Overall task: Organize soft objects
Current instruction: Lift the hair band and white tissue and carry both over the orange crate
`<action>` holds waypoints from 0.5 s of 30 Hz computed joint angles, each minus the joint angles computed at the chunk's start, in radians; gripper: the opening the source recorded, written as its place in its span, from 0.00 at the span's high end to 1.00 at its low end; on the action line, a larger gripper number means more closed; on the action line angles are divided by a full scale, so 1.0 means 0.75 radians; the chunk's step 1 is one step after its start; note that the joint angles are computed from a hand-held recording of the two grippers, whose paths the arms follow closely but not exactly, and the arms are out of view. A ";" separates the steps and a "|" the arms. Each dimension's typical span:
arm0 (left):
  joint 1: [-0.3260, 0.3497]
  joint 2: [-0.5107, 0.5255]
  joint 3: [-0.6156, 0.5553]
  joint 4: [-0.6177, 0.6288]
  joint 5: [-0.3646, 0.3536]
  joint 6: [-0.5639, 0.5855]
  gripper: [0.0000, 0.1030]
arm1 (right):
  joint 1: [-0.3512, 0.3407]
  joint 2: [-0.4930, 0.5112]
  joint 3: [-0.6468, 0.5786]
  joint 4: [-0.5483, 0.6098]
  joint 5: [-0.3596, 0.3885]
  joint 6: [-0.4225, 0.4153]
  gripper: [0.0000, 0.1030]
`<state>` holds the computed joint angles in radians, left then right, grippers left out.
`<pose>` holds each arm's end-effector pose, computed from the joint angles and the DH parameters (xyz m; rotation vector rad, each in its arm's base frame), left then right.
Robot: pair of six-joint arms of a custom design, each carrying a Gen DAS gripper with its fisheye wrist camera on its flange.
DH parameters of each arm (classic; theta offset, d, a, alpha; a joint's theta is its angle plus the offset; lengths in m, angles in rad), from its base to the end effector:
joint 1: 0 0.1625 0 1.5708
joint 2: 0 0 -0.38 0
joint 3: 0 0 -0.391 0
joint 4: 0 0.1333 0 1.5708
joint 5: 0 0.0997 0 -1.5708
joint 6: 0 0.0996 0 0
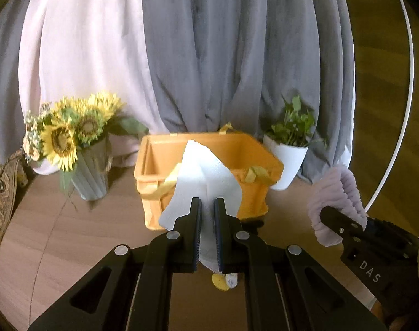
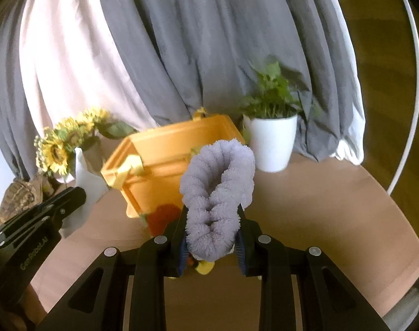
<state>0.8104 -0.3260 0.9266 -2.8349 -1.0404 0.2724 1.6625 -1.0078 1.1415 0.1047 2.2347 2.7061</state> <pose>-0.4279 -0.7164 0.0569 1.0723 2.3813 -1.0398 0.1305 -0.6337 0.3163 -0.0020 -1.9924 1.3760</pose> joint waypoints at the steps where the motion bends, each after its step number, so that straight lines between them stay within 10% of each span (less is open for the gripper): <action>1: -0.002 0.007 -0.015 -0.008 -0.002 0.009 0.89 | 0.000 -0.002 -0.004 -0.003 -0.009 -0.005 0.72; 15: -0.009 0.090 -0.185 -0.065 -0.019 0.081 0.89 | 0.011 0.021 -0.104 -0.041 -0.067 -0.089 0.72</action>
<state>0.8035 -0.2584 0.7877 -2.8839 -1.0545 0.3332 1.6709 -0.9921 1.0635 0.0743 2.1846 2.6395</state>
